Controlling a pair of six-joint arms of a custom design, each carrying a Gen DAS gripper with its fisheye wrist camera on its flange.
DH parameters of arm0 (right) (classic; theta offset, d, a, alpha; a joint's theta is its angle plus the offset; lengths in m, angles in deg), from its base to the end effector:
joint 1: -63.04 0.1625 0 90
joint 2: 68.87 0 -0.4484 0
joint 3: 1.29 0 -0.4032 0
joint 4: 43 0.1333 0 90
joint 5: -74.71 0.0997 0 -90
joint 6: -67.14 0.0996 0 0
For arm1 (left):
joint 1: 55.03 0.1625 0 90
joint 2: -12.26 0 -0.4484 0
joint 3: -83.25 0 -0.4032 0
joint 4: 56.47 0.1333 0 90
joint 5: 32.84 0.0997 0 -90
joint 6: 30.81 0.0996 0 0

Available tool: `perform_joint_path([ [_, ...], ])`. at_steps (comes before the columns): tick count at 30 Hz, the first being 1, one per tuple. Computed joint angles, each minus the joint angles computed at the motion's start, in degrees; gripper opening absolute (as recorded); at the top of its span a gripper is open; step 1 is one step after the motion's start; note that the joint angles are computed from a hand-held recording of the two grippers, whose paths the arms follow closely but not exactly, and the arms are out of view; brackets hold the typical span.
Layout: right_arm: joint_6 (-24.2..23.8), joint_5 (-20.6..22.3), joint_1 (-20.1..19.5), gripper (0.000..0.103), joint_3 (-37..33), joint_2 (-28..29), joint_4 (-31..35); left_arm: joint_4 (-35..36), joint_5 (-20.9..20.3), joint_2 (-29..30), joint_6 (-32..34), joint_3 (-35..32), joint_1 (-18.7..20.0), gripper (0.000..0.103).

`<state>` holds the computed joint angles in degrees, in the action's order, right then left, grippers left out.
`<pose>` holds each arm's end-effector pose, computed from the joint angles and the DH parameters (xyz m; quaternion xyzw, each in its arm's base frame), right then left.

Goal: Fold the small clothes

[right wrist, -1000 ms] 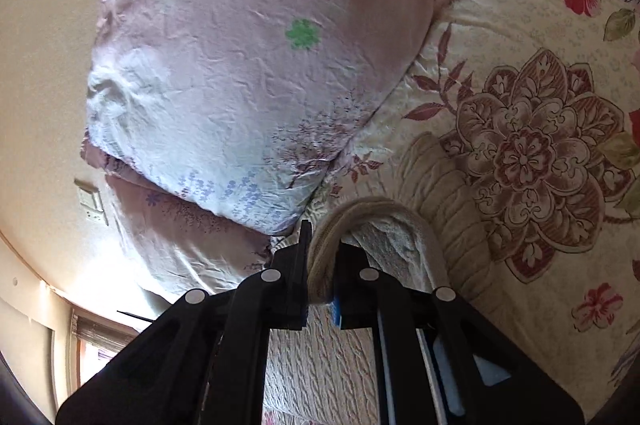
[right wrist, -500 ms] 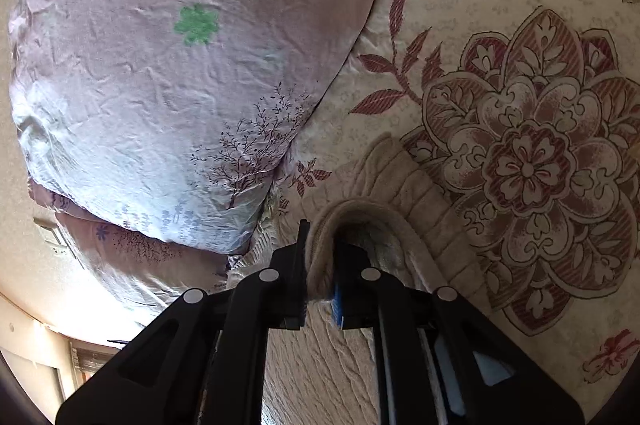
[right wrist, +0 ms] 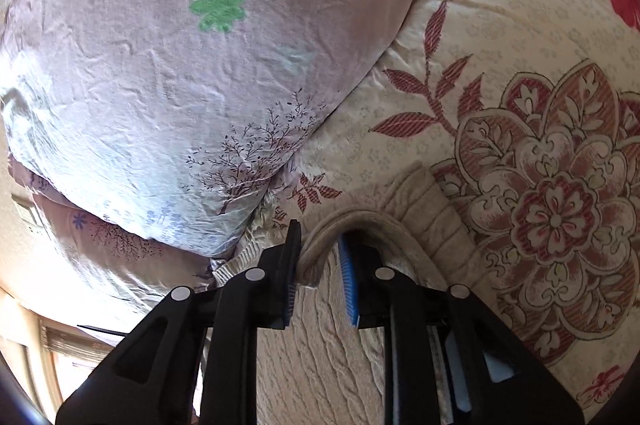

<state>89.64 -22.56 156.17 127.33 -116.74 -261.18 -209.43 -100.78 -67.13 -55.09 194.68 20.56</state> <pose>0.1481 -0.4985 0.1037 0.1789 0.8964 -0.4043 0.0324 0.0266 -0.5823 0.3614 -0.1322 0.9381 -0.3080 0.0873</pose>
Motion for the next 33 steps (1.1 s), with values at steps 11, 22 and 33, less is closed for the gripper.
perform_joint_path([
  [11,4.9,1.0,-0.8,0.042,1.0,-1.3,-0.2,-1.0,1.7,-0.3,-3.9,-1.3,-0.1,0.085],
  [22,-8.3,-11.3,7.7,0.082,-0.1,-2.4,2.6,-1.6,3.9,-4.8,9.6,3.2,-6.2,0.084],
  [33,-14.7,-21.5,11.6,0.082,-4.6,2.3,12.0,4.1,15.1,0.2,18.0,6.8,-11.7,0.085],
])
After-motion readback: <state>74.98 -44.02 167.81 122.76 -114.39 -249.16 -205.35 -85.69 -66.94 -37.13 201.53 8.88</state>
